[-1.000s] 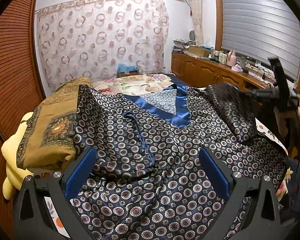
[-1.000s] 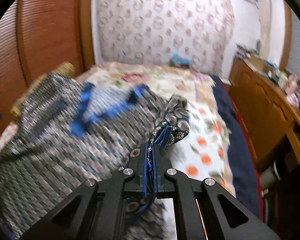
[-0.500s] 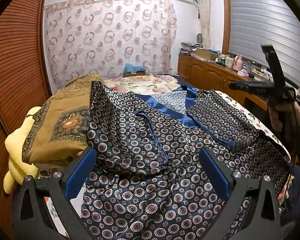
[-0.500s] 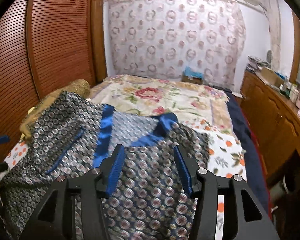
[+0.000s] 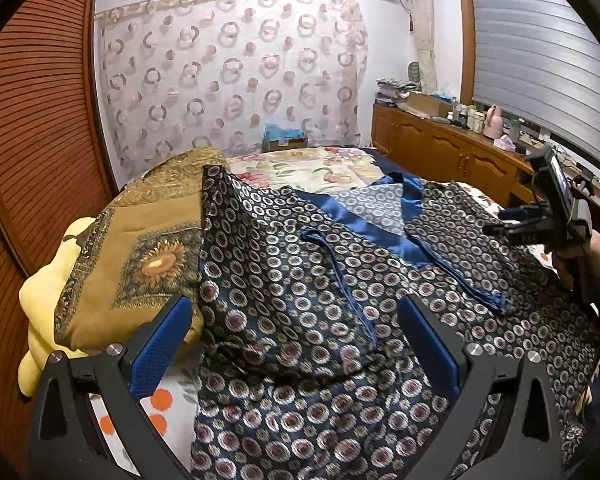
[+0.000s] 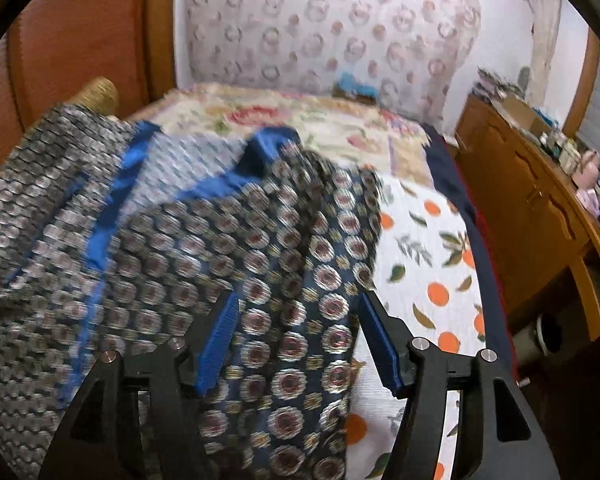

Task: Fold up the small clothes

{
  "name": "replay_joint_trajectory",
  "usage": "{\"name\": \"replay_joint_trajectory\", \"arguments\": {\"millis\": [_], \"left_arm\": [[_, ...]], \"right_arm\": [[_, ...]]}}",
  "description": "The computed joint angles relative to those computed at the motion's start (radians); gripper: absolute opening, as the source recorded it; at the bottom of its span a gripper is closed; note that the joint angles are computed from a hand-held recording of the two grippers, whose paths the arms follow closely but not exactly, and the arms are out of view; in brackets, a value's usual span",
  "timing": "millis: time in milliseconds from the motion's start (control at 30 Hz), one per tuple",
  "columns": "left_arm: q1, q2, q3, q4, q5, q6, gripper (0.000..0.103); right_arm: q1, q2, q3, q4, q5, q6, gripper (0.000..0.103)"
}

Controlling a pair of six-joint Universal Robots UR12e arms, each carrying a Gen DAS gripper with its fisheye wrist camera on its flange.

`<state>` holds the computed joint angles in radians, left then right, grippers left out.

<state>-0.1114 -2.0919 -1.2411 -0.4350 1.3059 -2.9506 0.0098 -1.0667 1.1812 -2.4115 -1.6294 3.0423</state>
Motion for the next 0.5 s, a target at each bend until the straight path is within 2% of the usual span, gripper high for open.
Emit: {"name": "replay_joint_trajectory", "arguments": {"millis": [100,133,167,200,300,400,500], "left_arm": [[0.000,-0.009,0.015,-0.011,0.002,0.000,0.103],[0.000,-0.012,0.021,-0.015,0.003,0.001,0.103],[-0.001,-0.016,0.026,-0.019,0.004,0.003,0.103],[-0.001,-0.020,0.033,-0.024,0.004,0.005,0.103],[-0.001,-0.031,0.051,-0.034,-0.001,0.010,0.103],[-0.002,-0.040,0.067,-0.043,0.000,0.019,0.103],[-0.003,-0.051,0.089,-0.054,0.010,0.029,0.103]], "right_arm": [[-0.004,0.020,-0.029,0.040,-0.007,0.004,0.064],[-0.007,0.022,-0.032,0.045,0.000,0.005,0.058],[-0.011,0.024,-0.033,0.046,0.007,-0.001,0.048],[-0.013,0.024,-0.033,0.049,0.013,-0.008,0.028],[-0.027,0.025,-0.024,0.037,0.056,-0.039,0.007],[-0.032,0.018,-0.010,0.012,0.051,-0.058,0.005],[-0.042,0.008,0.000,-0.029,0.024,-0.022,0.005]]}}
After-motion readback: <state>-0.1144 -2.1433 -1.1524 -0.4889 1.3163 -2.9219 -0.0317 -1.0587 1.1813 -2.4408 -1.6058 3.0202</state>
